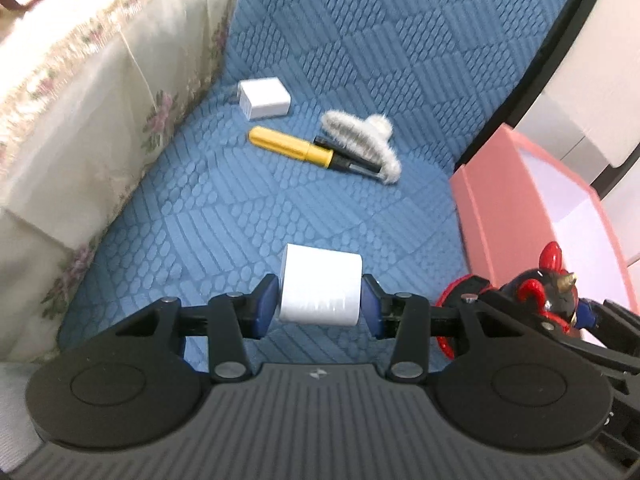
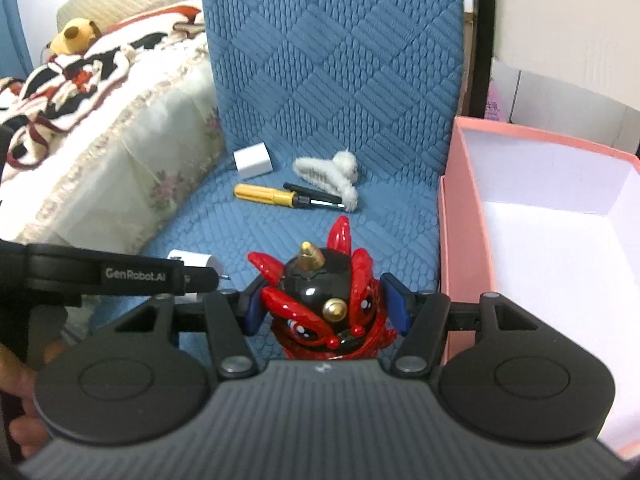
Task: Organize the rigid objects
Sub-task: 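Carry the white plug and red lion over the pink box with both tools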
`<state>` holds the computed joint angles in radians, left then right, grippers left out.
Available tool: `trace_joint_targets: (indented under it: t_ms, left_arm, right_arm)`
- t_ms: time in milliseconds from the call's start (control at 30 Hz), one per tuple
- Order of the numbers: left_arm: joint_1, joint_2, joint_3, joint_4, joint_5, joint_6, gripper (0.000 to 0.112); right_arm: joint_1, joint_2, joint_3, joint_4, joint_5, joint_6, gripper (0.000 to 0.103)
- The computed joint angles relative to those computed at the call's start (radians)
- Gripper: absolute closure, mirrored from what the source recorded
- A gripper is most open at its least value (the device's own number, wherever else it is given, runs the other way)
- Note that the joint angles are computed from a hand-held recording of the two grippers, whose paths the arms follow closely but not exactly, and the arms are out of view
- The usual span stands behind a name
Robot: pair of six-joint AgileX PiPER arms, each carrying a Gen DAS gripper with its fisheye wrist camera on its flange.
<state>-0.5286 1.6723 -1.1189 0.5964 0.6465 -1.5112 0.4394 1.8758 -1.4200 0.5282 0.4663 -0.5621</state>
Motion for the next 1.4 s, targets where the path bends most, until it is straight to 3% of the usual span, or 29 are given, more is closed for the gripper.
trace_joint_targets:
  t_ms: [467, 567, 1000, 1400]
  left_arm:
    - [-0.199, -0.126, -0.145, 0.055, 0.280, -0.096, 0.062]
    - [-0.224, -0.125, -0.202, 0.029, 0.303, -0.088, 0.062]
    - [-0.318, 0.052, -0.584, 0.034, 0.446, 0.005, 0.062]
    - [-0.329, 0.312, -1.034, -0.028, 0.535, 0.191, 0.063]
  right_arm:
    - [-0.077, -0.228, 0.038, -0.013, 0.116, 0.033, 0.042]
    - [-0.108, -0.257, 0.020, -0.002, 0.161, 0.045, 0.042]
    - [-0.263, -0.316, -0.058, 0.033, 0.282, -0.004, 0.042]
    - [-0.441, -0.283, -0.086, 0.070, 0.295, -0.067, 0.042]
